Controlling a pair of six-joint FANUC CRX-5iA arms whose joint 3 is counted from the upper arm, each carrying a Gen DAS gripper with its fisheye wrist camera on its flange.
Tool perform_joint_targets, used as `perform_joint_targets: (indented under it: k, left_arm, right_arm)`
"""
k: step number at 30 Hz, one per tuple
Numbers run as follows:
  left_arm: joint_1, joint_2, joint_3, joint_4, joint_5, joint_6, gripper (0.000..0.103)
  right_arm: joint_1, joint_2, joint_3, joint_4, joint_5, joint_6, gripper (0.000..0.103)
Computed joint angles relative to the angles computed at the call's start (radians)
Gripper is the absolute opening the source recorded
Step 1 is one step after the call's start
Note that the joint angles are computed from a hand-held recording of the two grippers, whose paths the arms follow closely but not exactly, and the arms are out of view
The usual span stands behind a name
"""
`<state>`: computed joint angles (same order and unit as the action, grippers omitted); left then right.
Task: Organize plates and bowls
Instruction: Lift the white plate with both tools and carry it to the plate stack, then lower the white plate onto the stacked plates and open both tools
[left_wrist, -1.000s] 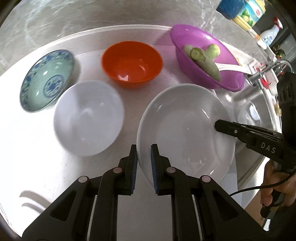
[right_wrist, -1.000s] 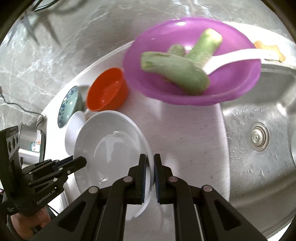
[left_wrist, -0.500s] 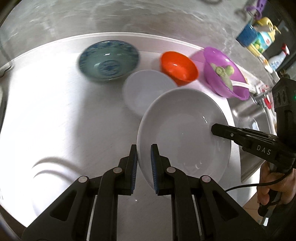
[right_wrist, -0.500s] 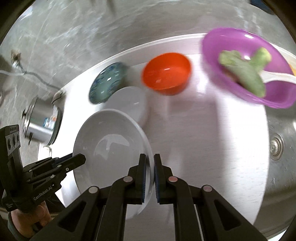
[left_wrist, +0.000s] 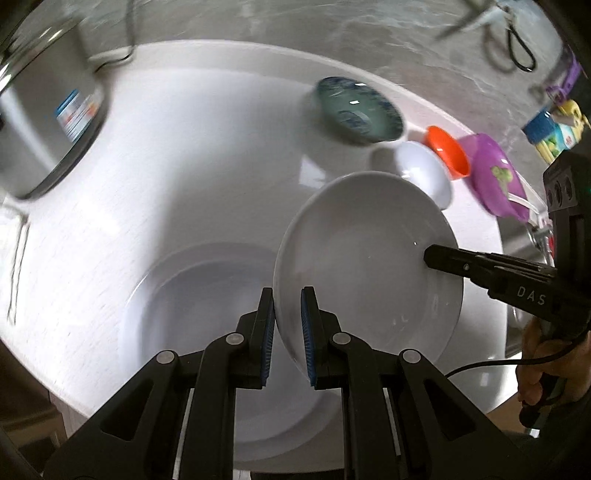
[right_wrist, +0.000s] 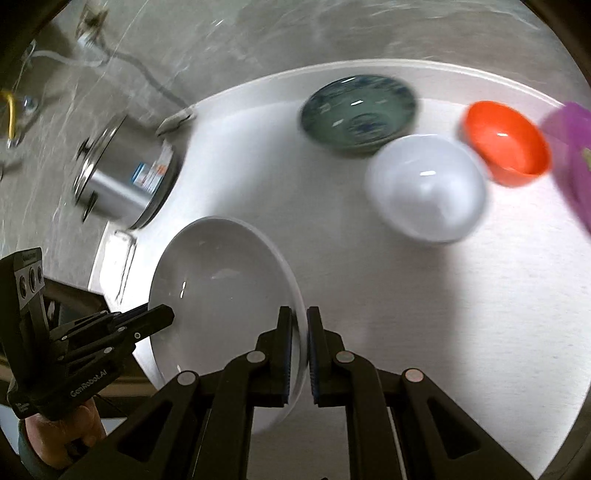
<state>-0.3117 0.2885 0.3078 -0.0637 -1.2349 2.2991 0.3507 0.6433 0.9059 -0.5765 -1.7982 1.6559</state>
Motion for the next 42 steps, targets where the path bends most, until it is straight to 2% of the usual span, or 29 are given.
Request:
perform_joint_targets:
  k: [8, 12, 20, 28, 42]
  left_arm:
    - [0.067, -0.17, -0.254, 0.023, 0.058, 0.002, 0.012]
    - [0.088, -0.214, -0.328, 0.032, 0.068, -0.011, 0.012]
    - [0.108, -0.25, -0.394, 0.038, 0.073, -0.033, 0.012]
    - [0.105, -0.241, -0.408, 0.043, 0.07, -0.031, 0.012]
    - [0.073, -0.218, -0.417, 0.032, 0.088, 0.034, 0.012]
  right_arm:
    - [0.09, -0.03, -0.083, 0.008, 0.016, 0.009, 0.01]
    - [0.12, -0.04, -0.115, 0.013, 0.023, 0.014, 0.01]
    - [0.155, -0.04, -0.15, 0.027, 0.029, 0.013, 0.01]
    - [0.177, -0.04, -0.175, 0.049, 0.034, 0.015, 0.011]
    - [0.202, -0.043, -0.2, 0.076, 0.052, 0.03, 0.011]
